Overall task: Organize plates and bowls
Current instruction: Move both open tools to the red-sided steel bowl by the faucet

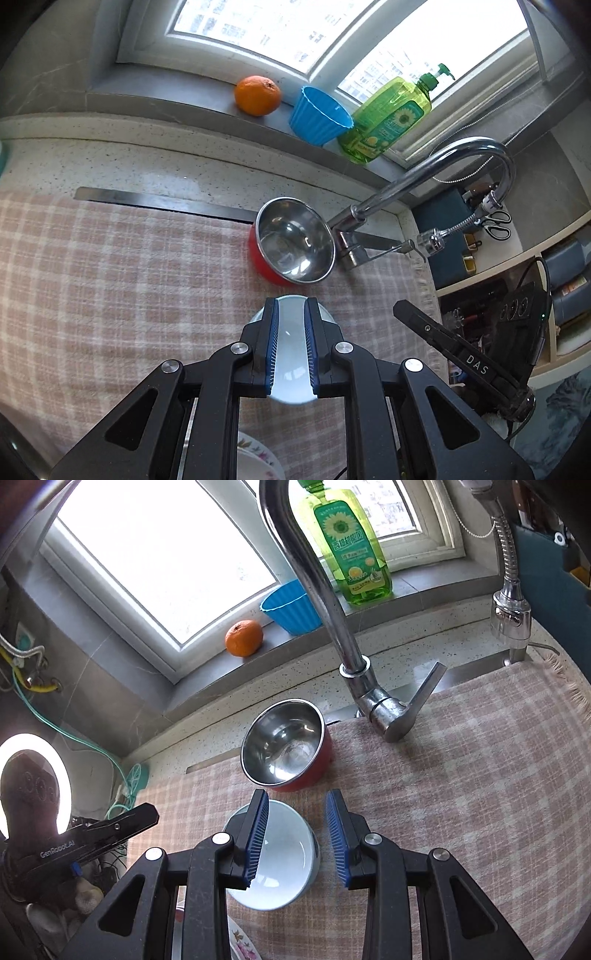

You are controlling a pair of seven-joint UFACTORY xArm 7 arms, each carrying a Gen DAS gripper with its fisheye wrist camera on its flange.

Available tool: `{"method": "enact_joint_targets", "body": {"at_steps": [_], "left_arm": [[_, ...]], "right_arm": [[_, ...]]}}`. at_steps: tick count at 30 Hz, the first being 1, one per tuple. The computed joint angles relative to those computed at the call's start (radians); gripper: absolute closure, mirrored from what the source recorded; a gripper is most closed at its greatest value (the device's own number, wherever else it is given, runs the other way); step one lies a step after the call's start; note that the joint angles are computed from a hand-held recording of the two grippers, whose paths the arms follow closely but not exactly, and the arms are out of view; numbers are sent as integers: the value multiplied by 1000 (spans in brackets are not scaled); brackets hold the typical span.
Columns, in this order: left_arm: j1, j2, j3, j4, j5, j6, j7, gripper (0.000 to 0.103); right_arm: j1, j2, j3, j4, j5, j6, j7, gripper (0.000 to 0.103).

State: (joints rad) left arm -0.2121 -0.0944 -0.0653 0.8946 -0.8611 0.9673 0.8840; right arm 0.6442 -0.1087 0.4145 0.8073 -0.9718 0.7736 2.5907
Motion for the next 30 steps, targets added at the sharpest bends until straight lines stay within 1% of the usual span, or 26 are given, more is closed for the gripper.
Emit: {"method": "enact_joint_targets", "body": {"at_steps": [5,8,13,17,21,27,30], "left_arm": [[-23,96,-38,68,22,-47,-53,91],[-30,139,-58,98,35,-75,-73,91],[-33,218,-85,161,67,-110,-115,91],[-31,261,-102,190,94,-137,-146,91],[-30,284,-116,209,125,-160,-161,91],[-24,326,-129,246,163,-163,-190,91],[-19,341,-135,255,170,-160,-195,91]], "right_arm": [[-33,-14,-22,-45,-24,-55,34,74],[-54,-2,-34,-45,-31,-73,24,74],[-84,24,-61,-48,-62,-121,42,75],[-98,49,-83,-40,-70,-150,29,76],[-109,74,-106,-40,-97,-194,51,76],[-117,106,-135,-37,-139,-252,97,76],[-112,127,-144,-25,-143,-256,100,77]]}}
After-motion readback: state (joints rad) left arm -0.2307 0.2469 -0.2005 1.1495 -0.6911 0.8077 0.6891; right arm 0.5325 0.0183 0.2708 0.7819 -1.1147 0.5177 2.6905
